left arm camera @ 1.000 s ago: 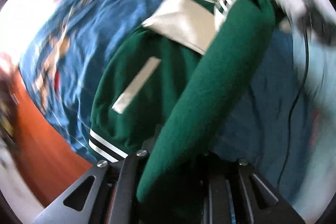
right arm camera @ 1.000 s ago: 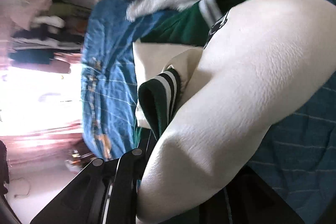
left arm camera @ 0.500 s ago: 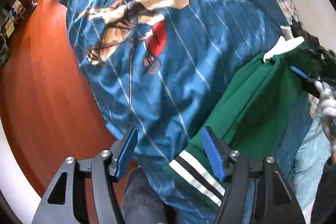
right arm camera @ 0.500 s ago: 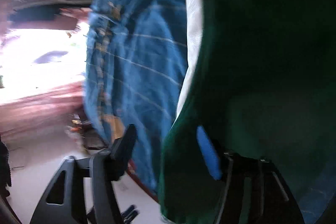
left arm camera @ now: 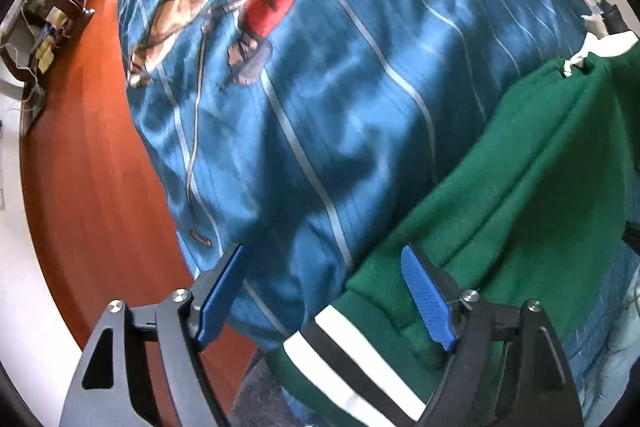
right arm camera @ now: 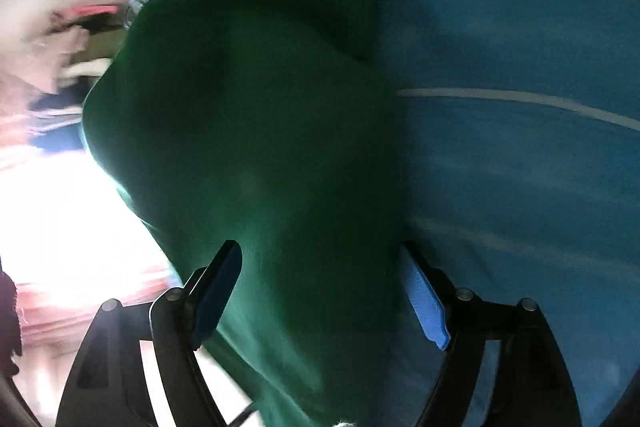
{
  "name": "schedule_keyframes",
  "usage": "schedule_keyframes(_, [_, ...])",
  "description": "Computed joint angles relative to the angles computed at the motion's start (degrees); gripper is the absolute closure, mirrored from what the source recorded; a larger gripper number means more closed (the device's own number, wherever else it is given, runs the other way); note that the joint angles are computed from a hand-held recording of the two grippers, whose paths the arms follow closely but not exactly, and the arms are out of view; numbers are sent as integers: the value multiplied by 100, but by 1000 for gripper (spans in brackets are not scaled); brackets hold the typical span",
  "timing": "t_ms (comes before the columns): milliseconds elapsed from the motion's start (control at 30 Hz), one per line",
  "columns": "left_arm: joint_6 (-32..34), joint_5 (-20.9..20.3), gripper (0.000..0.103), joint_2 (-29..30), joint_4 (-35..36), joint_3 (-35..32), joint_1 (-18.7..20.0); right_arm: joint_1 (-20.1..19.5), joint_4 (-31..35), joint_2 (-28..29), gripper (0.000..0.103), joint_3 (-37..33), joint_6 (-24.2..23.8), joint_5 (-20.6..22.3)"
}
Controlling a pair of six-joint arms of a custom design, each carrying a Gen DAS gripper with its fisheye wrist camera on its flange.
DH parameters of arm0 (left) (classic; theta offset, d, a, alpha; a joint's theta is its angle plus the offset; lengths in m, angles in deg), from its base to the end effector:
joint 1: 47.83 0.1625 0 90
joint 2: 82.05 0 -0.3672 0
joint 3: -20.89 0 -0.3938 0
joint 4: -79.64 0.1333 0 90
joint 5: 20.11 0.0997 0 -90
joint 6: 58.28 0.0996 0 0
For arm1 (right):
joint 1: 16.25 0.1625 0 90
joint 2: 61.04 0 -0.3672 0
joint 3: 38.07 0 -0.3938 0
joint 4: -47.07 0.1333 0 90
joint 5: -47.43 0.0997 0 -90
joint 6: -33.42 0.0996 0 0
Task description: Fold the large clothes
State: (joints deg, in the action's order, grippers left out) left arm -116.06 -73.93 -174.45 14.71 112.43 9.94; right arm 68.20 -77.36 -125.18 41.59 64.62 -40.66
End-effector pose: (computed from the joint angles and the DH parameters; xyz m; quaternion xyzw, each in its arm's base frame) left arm -0.0702 -0.4716 0.4211 -0.1420 0.9208 -0.0738 0.3556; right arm 0.0715 -0.6763 0.3257 0.3083 0.9369 -0.1565 0.0525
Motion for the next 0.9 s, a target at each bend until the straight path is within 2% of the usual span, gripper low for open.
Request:
schedule_keyframes(67, [47, 116, 23, 105, 58, -95, 20, -239, -334, 267, 20, -47, -262, 618])
schedule_keyframes(133, [-17, 286, 24, 257, 234, -220, 5, -251, -584, 500, 20, -207, -615, 807])
schedule_keyframes(167, [-40, 345, 24, 394, 268, -325, 19, -214, -544, 583, 25, -309, -758, 793])
schedule_keyframes(200, [-77, 404, 24, 472, 321, -397, 21, -152, -519, 659, 51, -395, -911, 722])
schedule_keyframes(233, [-117, 459, 24, 550, 391, -474, 18, -114, -589, 673, 63, -377, -933, 695])
schedule_keyframes(300, [-147, 537, 24, 685, 541, -615, -14, -59, -962, 547, 76, -136, -715, 672])
schedule_keyframes(333, [-111, 600, 24, 844, 580, -779, 6, -6, -1123, 445, 78, -5, -602, 593])
schedule_keyframes(433, [21, 773, 24, 1019, 659, -1099, -61, 68, -1906, -183, 82, 772, 106, 621])
schedule_keyframes(500, [119, 867, 24, 1068, 744, -1305, -100, 115, -2479, -898, 83, 1574, 789, 488])
schedule_keyframes(600, [198, 829, 24, 968, 802, -1459, -98, 292, -3005, -2263, 83, 2920, 1990, -283])
schedule_keyframes(667, [203, 678, 24, 682, 726, -1275, -73, 546, -2655, -3321, 83, 3657, 2739, -1049])
schedule_keyframes(700, [232, 543, 24, 500, 591, -1127, -62, 798, -2294, -3859, 83, 4006, 3296, -1591])
schedule_keyframes(767, [283, 123, 24, 78, 132, -711, -22, 1190, -1413, -4645, 81, 4454, 4140, -2207])
schedule_keyframes(833, [280, -488, 25, -268, -526, -280, 58, 1302, -641, -5151, 73, 4692, 4520, -2383])
schedule_keyframes(867, [155, -741, 25, -358, -731, -118, -10, 1224, -315, -5402, 67, 4820, 4511, -2280])
schedule_keyframes(900, [186, -1031, 25, -453, -1112, 92, 33, 1132, -113, -5563, 57, 4936, 4452, -2138])
